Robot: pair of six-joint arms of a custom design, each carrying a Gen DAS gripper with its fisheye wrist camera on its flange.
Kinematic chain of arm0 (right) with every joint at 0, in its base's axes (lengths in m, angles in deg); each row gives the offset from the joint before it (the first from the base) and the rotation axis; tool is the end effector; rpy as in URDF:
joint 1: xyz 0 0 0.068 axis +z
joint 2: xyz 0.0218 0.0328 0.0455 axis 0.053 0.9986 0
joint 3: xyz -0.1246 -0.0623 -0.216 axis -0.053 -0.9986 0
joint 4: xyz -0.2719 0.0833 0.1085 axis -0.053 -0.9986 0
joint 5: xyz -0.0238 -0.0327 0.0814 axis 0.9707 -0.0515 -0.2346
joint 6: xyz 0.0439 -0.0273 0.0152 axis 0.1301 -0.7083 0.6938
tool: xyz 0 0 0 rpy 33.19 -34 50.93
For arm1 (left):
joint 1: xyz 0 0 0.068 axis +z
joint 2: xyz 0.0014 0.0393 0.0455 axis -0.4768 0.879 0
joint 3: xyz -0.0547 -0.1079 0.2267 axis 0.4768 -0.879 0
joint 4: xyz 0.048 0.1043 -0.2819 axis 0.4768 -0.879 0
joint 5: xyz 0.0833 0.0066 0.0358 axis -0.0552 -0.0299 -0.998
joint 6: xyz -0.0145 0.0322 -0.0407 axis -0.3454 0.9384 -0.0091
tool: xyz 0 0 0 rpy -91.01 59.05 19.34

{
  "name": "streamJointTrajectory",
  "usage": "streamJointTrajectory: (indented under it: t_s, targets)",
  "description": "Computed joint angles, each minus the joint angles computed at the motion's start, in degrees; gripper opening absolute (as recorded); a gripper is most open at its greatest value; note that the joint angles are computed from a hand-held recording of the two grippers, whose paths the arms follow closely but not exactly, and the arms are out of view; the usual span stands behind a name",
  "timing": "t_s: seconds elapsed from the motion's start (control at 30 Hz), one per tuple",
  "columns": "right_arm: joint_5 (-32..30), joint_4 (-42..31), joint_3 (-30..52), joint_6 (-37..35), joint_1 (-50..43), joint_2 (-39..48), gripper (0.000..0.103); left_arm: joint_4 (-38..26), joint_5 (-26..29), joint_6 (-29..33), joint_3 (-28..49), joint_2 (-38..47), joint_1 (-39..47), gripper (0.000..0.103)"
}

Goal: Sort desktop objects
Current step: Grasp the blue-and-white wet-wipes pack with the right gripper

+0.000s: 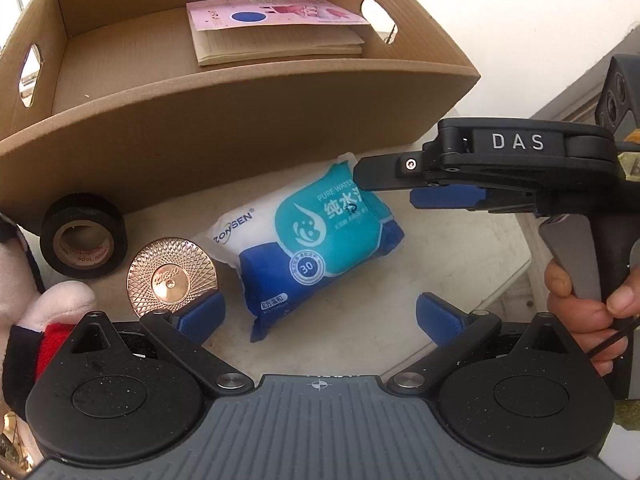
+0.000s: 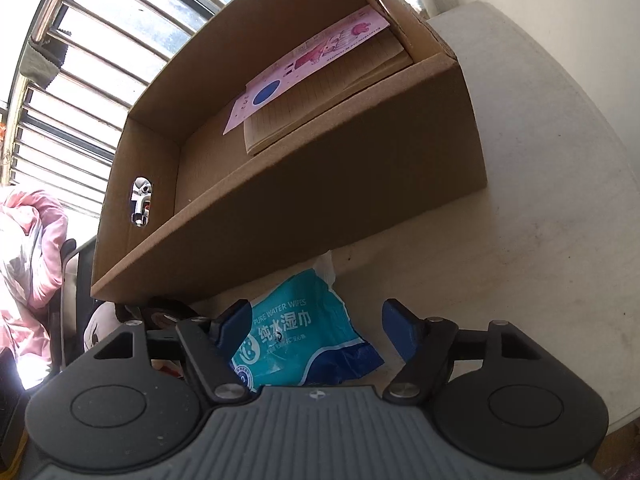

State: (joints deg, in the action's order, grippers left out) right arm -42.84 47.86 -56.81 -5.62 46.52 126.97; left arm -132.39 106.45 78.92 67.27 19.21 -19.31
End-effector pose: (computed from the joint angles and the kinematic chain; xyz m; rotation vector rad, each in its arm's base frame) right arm 0.1779 0.1672 0.1194 0.5074 2.6996 0.5825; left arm 0.2745 0.0292 0.1341 0.8787 2.7286 -0.5379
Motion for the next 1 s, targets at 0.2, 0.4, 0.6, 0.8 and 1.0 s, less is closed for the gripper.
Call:
streamJointTrajectory:
  t_s: [0.2,0.4,0.6,0.8,1.0]
  targets:
    - [-4.72,4.07,0.38,-5.74,-2.05,3.67,0.053,2.5,-3.58,-2.16,-1.45,0.17,-4.03,0.102]
    - [-7.54,5.78,0.87,-11.07,-3.67,5.27,0.048,3.6,-4.6,-4.54,-1.82,2.07,-6.36,0.102]
    - [-11.69,6.13,-0.34,-12.74,-6.07,4.28,0.043,3.03,-4.95,-8.67,-0.19,4.36,-7.85,0.103]
    - [-11.77,1.49,-1.89,-13.81,-7.61,-0.69,0.043,1.3,-4.05,-8.23,-0.06,4.62,-8.68,0.103]
    - [-11.54,-6.19,-5.5,-13.65,-11.52,-10.65,0.043,0.65,-1.47,-9.19,-1.89,3.29,-12.87,0.103]
